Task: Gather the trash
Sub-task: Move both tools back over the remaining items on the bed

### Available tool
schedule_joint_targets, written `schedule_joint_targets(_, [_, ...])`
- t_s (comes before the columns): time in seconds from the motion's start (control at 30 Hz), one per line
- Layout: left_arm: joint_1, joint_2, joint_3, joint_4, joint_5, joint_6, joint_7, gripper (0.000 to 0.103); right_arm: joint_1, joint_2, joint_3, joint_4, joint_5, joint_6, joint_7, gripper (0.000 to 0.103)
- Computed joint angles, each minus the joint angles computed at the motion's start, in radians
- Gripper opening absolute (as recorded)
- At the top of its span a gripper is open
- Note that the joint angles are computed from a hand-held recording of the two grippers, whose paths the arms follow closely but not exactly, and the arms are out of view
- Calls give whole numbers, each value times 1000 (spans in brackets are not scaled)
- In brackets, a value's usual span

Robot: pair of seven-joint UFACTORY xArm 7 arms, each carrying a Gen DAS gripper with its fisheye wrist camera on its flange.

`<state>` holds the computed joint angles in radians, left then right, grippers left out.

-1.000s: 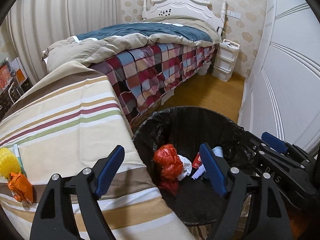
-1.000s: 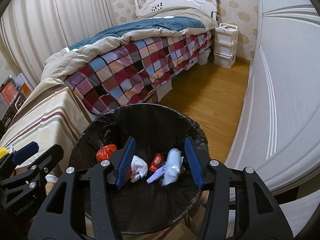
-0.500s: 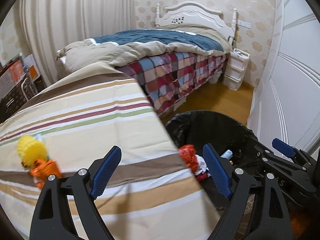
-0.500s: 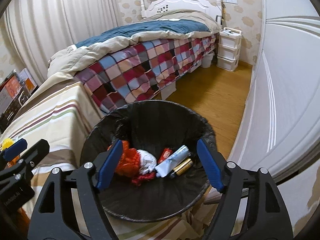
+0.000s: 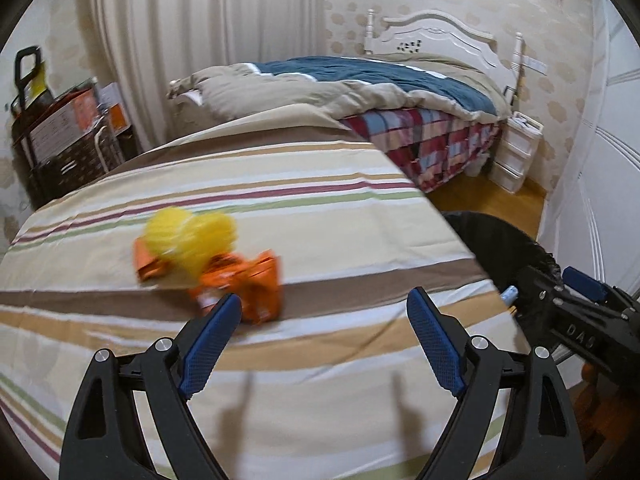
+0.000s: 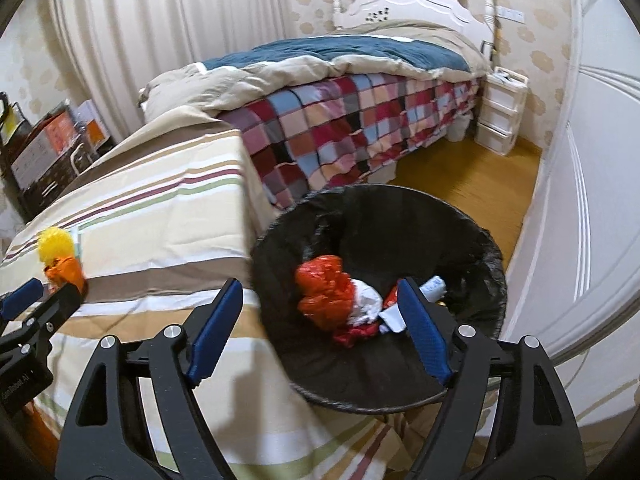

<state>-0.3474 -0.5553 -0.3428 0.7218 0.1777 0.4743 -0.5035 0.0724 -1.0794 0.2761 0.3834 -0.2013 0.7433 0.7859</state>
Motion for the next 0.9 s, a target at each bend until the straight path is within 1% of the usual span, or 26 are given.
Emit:
schedule_joint_targets(0.17, [4,-81,45,-68,-19,24,23,84,36,53,26,28,21,-27,13,79])
schedule_joint_targets(0.43, [69,-192,103,-156,-41,70,61,84,102,198,84,106,18,-82,30,79])
schedule_joint_targets(0.53, [98,-214,121,-169,-48,87,73,84,122,261,98,140,10,-108,35,79])
schedule_joint_targets(0.7, [150,-230,131,-180,-45,99,83,84,152,371,131,208,-15,-143,48,79])
schedule_joint_targets(0.9, [177,-242,155,-190,-61,105,98,84,172,502,147,293,-59,-182,65,79])
